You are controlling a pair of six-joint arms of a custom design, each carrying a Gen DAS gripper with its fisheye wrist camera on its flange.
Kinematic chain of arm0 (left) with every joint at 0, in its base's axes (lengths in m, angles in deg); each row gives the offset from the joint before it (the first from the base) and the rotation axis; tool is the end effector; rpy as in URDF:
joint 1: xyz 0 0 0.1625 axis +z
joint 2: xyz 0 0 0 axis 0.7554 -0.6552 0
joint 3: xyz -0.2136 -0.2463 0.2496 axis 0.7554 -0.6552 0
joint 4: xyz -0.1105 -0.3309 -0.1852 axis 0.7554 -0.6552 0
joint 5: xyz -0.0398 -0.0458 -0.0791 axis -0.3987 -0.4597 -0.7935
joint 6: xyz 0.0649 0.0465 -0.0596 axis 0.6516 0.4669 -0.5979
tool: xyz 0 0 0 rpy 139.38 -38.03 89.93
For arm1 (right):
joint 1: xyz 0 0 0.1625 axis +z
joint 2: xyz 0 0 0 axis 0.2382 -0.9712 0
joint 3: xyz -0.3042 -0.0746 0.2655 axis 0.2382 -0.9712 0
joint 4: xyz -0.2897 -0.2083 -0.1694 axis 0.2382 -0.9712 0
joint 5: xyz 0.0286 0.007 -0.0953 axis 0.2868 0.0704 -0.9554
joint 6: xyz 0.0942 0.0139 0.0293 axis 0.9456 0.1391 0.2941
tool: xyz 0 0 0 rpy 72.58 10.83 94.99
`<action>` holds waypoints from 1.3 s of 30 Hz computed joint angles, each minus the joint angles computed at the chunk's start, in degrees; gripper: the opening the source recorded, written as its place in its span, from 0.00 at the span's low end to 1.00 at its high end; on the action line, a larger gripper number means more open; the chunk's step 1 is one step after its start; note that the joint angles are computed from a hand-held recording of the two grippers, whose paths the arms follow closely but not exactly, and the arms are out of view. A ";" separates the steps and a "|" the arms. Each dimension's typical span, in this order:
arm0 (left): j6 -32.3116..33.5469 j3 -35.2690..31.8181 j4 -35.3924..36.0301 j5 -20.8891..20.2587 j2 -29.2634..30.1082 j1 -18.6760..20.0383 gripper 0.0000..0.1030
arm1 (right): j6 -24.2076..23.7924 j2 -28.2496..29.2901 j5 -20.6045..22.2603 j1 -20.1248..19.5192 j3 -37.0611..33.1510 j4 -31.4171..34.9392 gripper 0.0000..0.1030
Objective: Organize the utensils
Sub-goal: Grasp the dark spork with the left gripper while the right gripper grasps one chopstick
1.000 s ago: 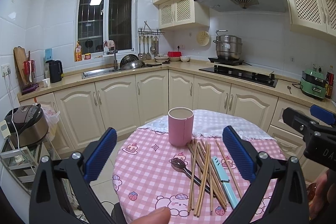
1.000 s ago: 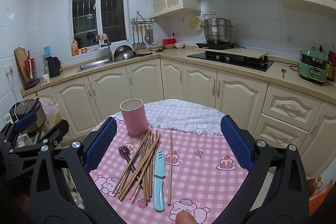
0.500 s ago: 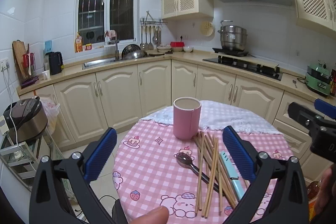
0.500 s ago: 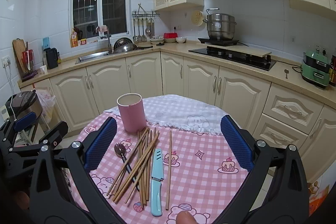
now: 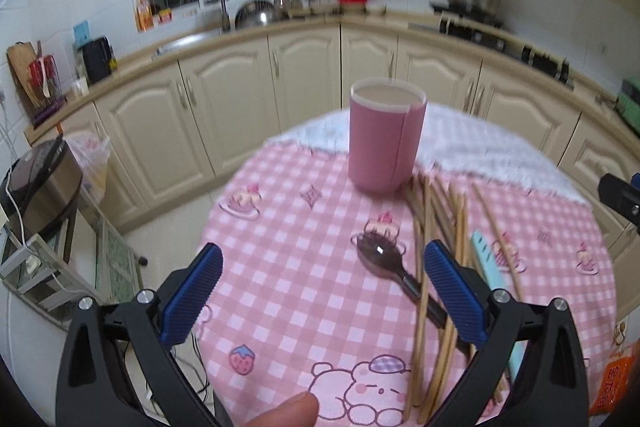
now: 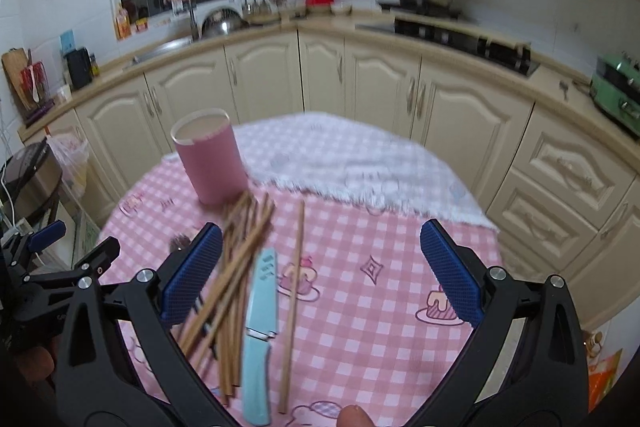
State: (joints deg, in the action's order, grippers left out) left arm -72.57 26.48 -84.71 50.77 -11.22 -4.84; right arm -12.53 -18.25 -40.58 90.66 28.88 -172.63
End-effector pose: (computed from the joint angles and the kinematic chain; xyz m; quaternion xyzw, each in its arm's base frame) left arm -0.3066 -0.6066 0.1908 0.1587 0.8384 -0.3624 0.3748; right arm 0.2308 -0.5934 0.3200 0.1570 -0.8427 0.4106 0.3108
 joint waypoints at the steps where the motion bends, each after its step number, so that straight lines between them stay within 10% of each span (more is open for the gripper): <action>1: -1.12 -0.68 1.80 -0.62 0.35 0.58 0.96 | 0.14 0.08 -0.05 -0.49 -0.26 1.02 0.94; 15: -16.40 -16.54 27.61 -7.49 8.70 6.50 0.95 | 6.98 4.04 -0.53 -5.73 -9.50 24.62 0.94; 24: -18.41 -22.80 34.06 -10.25 11.22 7.74 0.56 | 11.51 9.82 -2.14 -6.24 -19.72 39.20 0.94; 27: -16.74 -24.22 35.30 -11.35 11.78 7.71 0.40 | 13.31 12.40 -3.43 -5.85 -24.32 46.22 0.83; 30: -14.04 -25.60 36.62 -13.18 12.21 7.71 0.39 | 13.29 14.56 -7.04 -5.06 -27.15 49.66 0.81; 39: -5.62 -31.73 42.53 -19.23 13.90 8.58 0.38 | 21.19 19.25 -6.70 -4.42 -41.62 71.43 0.32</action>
